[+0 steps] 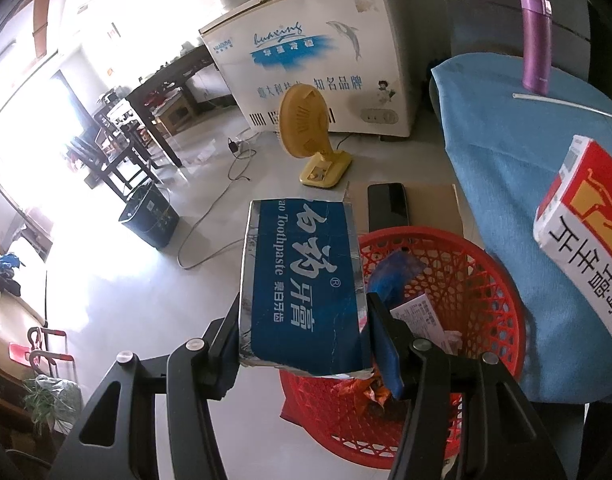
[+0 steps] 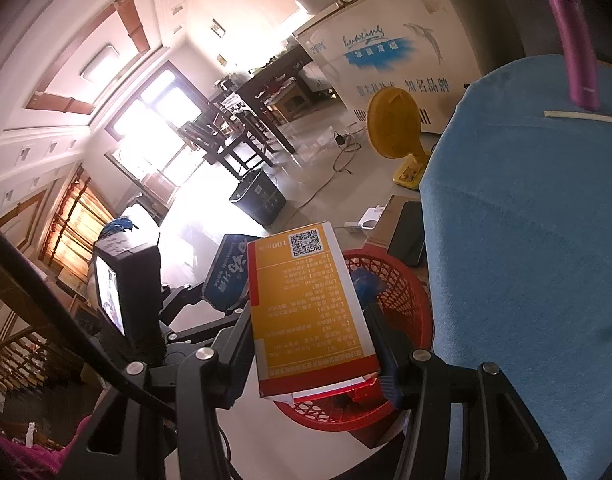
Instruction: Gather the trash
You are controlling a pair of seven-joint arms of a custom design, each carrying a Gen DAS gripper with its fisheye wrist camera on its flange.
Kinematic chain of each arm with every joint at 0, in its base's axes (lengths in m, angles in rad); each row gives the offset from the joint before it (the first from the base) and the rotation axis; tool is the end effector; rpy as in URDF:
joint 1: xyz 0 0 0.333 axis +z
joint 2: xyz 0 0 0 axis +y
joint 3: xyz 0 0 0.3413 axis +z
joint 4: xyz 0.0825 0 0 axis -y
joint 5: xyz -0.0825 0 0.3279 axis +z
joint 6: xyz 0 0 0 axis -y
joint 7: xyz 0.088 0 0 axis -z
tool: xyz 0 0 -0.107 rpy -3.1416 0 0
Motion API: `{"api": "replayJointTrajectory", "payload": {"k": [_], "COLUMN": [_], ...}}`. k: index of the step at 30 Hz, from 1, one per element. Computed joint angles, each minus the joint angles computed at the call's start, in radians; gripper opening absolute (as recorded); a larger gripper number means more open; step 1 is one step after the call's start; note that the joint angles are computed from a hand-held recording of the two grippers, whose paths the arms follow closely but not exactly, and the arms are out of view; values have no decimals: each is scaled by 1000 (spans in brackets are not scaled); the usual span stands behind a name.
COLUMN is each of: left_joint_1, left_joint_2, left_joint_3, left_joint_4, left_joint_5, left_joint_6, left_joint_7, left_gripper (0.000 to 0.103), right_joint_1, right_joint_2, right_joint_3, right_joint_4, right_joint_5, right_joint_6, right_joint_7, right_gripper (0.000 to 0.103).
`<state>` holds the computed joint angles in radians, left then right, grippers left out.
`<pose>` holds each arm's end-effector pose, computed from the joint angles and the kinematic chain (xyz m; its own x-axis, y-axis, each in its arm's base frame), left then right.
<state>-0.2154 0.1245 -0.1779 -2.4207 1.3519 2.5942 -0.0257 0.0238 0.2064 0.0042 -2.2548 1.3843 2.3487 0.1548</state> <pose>0.4152 -0.1923 0.3267 0.1128 -0.9494 -0.2931 -0.8303 0.0719 -0.5526 0.5051 0.0283 0.3384 0.4446 -0.6973 -0.5622 -0.8369 -0.0998 -0.5381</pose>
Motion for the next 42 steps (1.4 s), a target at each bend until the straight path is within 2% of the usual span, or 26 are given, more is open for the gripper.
{"api": "replayJointTrajectory", "payload": {"k": [9, 15, 19, 23, 29, 35, 42], "left_joint_1": [5, 7, -1, -20, -68, -144, -246], "left_joint_2": [14, 23, 24, 12, 8, 31, 99], "left_joint_3": [5, 7, 3, -7, -35, -68, -84], "left_joint_4": [1, -2, 7, 28, 104, 228, 400], "left_joint_5": [-13, -41, -68, -61, -62, -61, -73], "left_joint_6": [8, 31, 37, 35, 22, 2, -20], "left_joint_7": [18, 55, 88, 104, 145, 191, 224], "left_gripper": [59, 60, 68, 71, 73, 73, 74], "right_joint_1": [14, 6, -7, -25, -60, -115, -160], "right_joint_2": [43, 68, 55, 29, -57, -157, -244], "right_joint_3": [17, 21, 14, -3, -51, -112, -150], "right_joint_4": [25, 46, 27, 1, -57, -105, -123], "right_joint_5": [8, -5, 15, 55, 150, 238, 307], "right_joint_6": [40, 26, 33, 59, 142, 227, 423], "right_joint_7": [6, 48, 30, 4, -87, -163, -242], "right_gripper": [57, 57, 57, 57, 60, 66, 66]}}
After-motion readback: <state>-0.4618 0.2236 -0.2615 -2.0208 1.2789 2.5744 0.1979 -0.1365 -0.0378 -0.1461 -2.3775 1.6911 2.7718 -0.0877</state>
